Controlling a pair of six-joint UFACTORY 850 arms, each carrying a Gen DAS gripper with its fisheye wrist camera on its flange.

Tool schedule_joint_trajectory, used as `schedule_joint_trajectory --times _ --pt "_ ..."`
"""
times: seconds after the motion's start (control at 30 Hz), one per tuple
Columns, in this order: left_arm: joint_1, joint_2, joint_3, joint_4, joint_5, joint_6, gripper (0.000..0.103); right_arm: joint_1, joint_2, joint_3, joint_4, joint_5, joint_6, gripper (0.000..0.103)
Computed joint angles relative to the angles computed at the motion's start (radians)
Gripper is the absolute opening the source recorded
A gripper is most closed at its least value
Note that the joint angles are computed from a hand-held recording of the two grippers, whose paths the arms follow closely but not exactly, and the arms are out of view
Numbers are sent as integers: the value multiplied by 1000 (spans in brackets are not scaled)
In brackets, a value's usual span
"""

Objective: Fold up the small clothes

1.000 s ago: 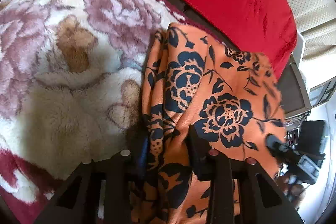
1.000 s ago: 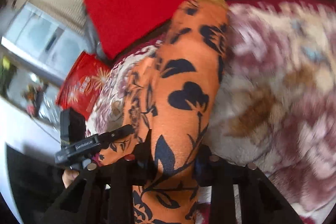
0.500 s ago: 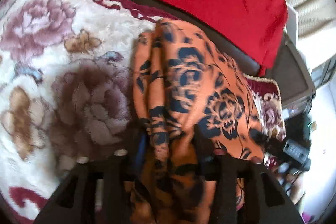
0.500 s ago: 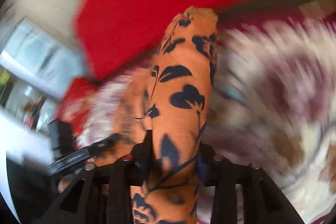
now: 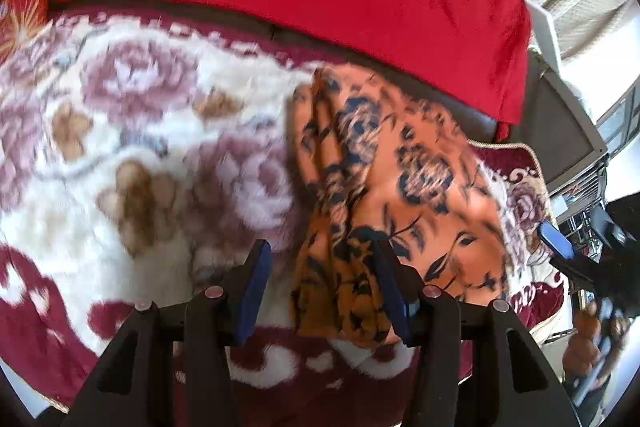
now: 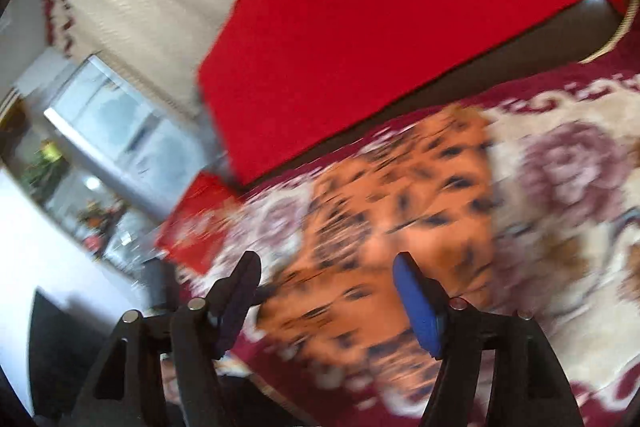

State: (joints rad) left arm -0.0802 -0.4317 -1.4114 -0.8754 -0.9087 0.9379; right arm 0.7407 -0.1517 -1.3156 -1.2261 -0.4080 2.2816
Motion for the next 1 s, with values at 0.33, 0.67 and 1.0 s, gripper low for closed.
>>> schedule_joint_trajectory --times 0.33,0.67,1.0 --pt "1 -11 -12 6 12 -6 54 -46 -39 47 193 146 -11 72" --pt "-89 -172 -283 111 -51 -150 67 -198 17 37 547 17 -465 74" --pt "-108 -136 -209 157 85 -139 65 -256 -93 -43 821 1 -825 38"
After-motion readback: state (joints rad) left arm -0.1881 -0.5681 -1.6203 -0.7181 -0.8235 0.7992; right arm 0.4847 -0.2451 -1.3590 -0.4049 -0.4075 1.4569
